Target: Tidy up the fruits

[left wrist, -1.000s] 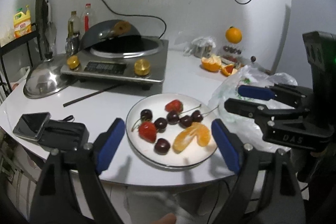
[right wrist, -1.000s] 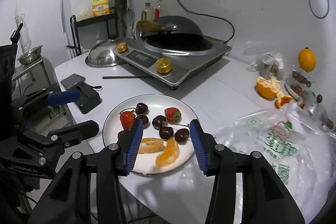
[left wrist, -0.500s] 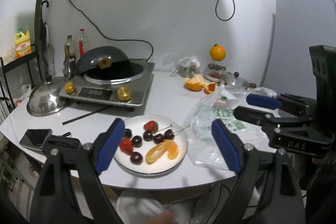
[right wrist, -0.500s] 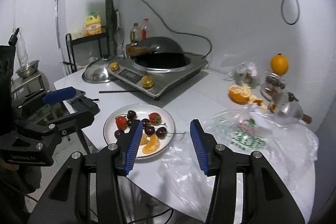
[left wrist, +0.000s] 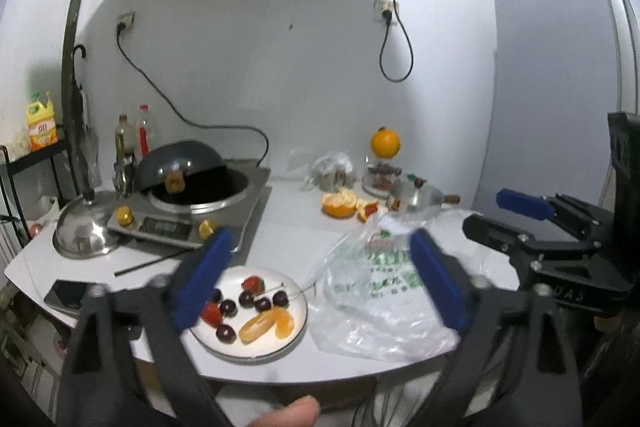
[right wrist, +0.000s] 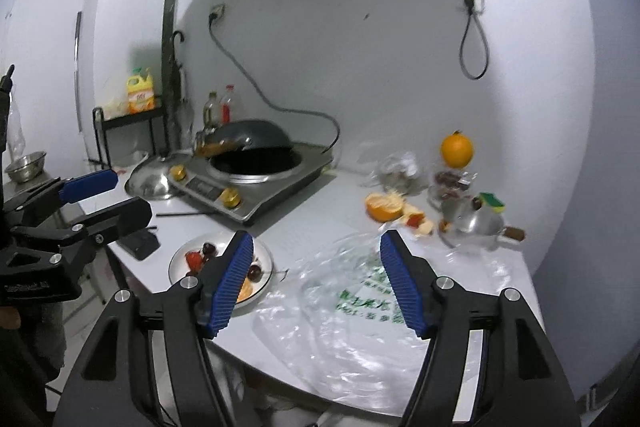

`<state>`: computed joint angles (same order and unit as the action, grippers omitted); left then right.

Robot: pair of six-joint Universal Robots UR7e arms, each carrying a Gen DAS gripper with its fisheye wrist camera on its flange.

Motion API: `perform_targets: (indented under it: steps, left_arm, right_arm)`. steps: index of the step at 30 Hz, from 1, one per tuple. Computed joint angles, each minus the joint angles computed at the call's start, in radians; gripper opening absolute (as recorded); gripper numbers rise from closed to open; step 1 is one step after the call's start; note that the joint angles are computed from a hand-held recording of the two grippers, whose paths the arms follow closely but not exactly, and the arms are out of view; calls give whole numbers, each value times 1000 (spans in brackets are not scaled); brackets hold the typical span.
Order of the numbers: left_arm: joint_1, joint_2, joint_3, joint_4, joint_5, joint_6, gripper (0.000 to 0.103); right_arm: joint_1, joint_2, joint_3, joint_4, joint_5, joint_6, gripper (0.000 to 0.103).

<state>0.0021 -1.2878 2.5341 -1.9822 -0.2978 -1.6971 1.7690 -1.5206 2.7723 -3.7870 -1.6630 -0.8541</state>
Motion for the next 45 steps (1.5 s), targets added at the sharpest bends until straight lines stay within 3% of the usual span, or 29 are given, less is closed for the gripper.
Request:
perform_targets:
  steps: [6, 12, 21, 33, 38, 45]
  left_arm:
    - [-19, 22, -67, 82, 37, -30, 100]
    - [-32, 35, -164, 359, 73, -175, 102]
    - [-45, 61, -269, 630, 121, -338, 102]
    - [-25, 88, -290, 589, 130, -295, 102]
    - [-11, 97, -286, 514, 134, -244, 102]
    - [13, 132, -313, 515, 138, -251, 102]
  right_arm:
    - [-8, -138, 1, 75, 36, -1, 71]
    - [-12, -218, -11, 121, 59, -9, 75]
    - [0, -279, -38, 154, 84, -9, 75]
    - [-31, -296, -52, 186, 115, -19, 75]
    - [-74, -316, -53, 213, 152, -32, 75]
    - [-116, -339, -63, 254, 192, -44, 75]
